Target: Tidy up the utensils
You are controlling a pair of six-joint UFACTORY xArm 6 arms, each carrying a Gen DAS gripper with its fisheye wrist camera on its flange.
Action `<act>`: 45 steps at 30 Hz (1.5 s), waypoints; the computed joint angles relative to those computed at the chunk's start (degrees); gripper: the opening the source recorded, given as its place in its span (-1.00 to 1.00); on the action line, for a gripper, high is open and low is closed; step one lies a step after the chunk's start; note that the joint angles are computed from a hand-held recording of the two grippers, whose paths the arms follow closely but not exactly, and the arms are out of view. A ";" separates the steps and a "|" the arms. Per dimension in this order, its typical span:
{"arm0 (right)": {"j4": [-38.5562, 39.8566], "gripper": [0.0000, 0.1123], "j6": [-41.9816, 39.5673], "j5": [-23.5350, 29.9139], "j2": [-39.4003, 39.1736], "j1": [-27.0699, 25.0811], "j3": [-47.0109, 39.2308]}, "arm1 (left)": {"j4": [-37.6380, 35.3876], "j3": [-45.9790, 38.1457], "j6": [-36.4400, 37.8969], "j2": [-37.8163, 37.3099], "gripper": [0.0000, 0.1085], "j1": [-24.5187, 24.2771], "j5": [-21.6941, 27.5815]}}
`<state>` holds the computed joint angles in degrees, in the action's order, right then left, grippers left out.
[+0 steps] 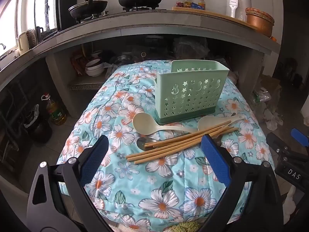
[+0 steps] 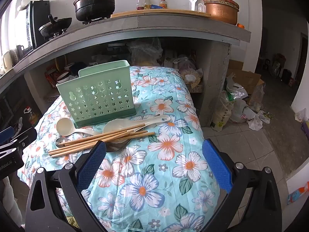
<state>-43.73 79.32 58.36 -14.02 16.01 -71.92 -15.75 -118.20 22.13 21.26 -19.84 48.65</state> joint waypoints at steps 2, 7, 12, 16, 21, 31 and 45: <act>-0.07 0.73 0.10 -0.10 0.07 0.04 0.07 | -0.08 -0.02 0.11 0.00 0.71 0.05 0.20; 0.39 0.73 -0.64 0.14 -0.27 -0.33 -0.23 | -0.03 0.26 0.07 -0.11 0.71 -0.01 -0.10; 0.39 0.73 -0.48 0.02 -0.14 -0.27 -0.17 | -0.06 0.46 0.10 -0.21 0.71 0.00 -0.23; 0.39 0.73 -0.62 0.00 -0.24 -0.32 -0.14 | -0.09 0.62 0.11 -0.30 0.71 -0.01 -0.36; 0.33 0.73 -0.46 -0.03 -0.19 -0.30 -0.10 | -0.04 0.58 0.08 -0.27 0.71 -0.03 -0.32; 0.37 0.73 -0.40 -0.19 -0.19 -0.33 0.05 | -0.03 0.51 0.08 -0.24 0.71 -0.04 -0.25; 0.37 0.73 -0.34 -0.20 -0.15 -0.32 0.04 | -0.05 0.72 0.14 -0.37 0.71 -0.02 -0.14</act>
